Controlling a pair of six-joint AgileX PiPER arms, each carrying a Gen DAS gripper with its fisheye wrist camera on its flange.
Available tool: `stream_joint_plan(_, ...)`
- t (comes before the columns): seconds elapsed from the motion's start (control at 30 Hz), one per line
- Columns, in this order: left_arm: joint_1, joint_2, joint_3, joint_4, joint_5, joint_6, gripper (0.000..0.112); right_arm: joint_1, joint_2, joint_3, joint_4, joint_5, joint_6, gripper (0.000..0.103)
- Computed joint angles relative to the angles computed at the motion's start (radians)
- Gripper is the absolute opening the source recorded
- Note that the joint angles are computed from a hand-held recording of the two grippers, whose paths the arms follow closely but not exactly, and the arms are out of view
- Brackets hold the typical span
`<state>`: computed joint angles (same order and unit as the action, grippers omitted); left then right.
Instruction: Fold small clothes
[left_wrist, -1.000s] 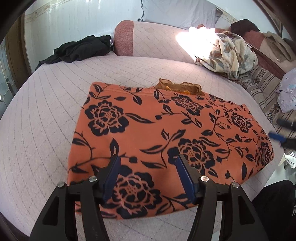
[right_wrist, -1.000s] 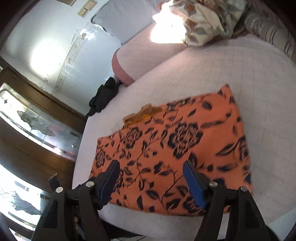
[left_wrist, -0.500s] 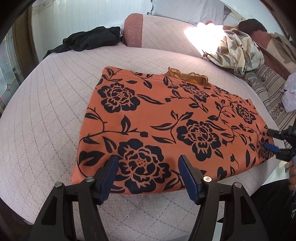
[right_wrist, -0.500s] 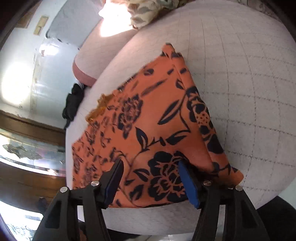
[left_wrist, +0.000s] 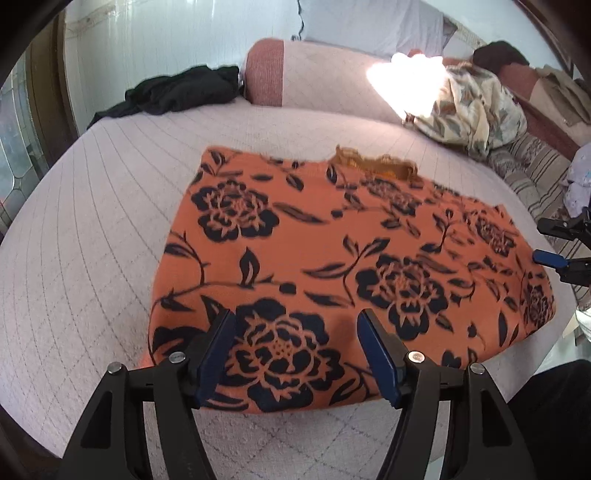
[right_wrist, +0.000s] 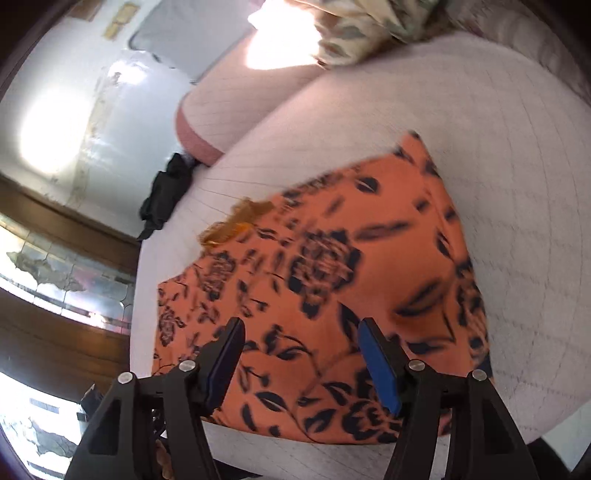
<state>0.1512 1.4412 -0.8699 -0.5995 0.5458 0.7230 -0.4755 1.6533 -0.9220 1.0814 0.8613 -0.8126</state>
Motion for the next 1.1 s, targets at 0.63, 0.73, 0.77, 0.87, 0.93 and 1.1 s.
stream_joint_plan(0.63,0.023,0.016,0.006,-0.049,-0.126,-0.006,0.075,0.051,0.325,-0.431,-0.149,0.071,0.255,0.077)
stream_joint_plan(0.73,0.017,-0.018,0.036,-0.121,-0.198,0.078,0.079,0.059,0.321,-0.473,-0.134,0.077,0.225,0.078)
stream_joint_plan(0.77,0.016,0.011,0.014,-0.071,-0.170,0.026,0.080,0.064,0.351,-0.506,-0.149,0.081,0.240,0.078)
stream_joint_plan(0.87,-0.013,0.127,-0.061,0.149,-0.076,-0.191,0.080,0.065,0.471,-0.597,-0.201,0.098,0.342,0.078)
stream_joint_plan(0.93,-0.025,0.081,-0.028,0.159,-0.126,-0.182,0.080,0.036,0.418,-0.536,-0.123,0.080,0.319,0.078)
stream_joint_plan(1.1,0.000,-0.005,0.031,0.042,-0.166,-0.058,0.080,0.020,0.144,-0.282,-0.070,0.042,0.140,0.078)
